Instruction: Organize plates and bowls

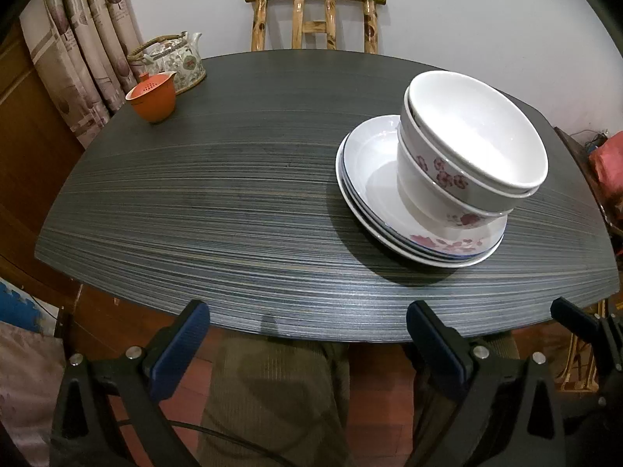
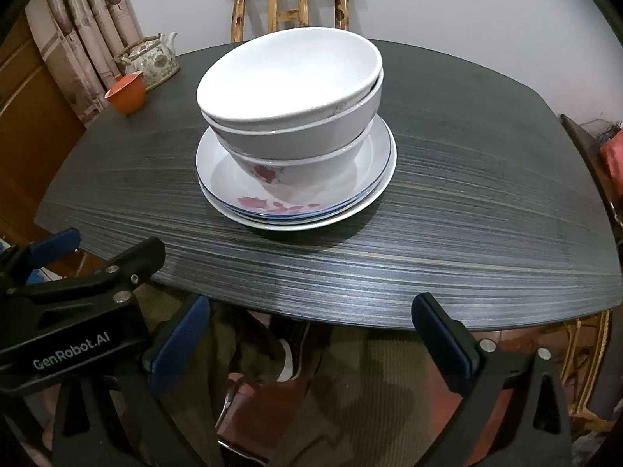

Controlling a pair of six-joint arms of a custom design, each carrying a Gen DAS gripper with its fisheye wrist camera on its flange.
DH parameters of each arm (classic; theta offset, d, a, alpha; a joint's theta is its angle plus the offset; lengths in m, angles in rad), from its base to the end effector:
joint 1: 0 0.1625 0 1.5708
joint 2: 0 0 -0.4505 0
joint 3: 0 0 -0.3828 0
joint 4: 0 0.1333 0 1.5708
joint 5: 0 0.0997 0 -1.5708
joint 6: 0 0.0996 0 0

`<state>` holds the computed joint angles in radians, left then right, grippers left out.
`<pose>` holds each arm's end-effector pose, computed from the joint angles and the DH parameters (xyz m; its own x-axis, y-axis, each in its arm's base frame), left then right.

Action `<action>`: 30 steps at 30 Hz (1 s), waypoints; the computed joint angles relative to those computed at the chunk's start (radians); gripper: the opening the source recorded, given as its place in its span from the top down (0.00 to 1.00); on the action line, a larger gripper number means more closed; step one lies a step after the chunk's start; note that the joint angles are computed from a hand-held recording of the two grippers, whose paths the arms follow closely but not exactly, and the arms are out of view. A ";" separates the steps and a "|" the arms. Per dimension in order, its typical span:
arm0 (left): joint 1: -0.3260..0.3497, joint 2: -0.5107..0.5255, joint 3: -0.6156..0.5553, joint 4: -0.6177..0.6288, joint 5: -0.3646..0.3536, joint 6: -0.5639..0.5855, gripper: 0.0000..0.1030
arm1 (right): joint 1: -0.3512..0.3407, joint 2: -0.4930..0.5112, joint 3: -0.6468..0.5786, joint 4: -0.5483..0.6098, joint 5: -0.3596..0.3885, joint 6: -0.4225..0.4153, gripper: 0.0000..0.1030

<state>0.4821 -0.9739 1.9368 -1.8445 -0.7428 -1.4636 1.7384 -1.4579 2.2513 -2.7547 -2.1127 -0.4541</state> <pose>-0.3525 -0.4177 0.1055 -0.6690 -0.2684 -0.6931 0.1740 0.8500 -0.4972 0.1548 -0.4240 0.2963 -0.7209 -0.3544 0.5956 -0.5235 0.8416 -0.1329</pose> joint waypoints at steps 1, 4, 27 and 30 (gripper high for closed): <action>-0.001 0.000 0.000 0.003 0.000 -0.002 0.00 | 0.000 0.000 0.000 0.001 -0.002 0.000 0.00; -0.002 0.000 0.000 0.003 -0.001 -0.005 0.00 | 0.000 0.000 -0.002 0.007 -0.001 -0.001 0.00; 0.002 0.003 -0.003 0.001 -0.015 0.005 0.00 | 0.000 -0.001 0.001 0.025 0.000 0.008 0.00; 0.004 0.004 -0.005 0.002 -0.017 0.011 0.00 | 0.001 0.000 0.000 0.025 -0.002 0.005 0.00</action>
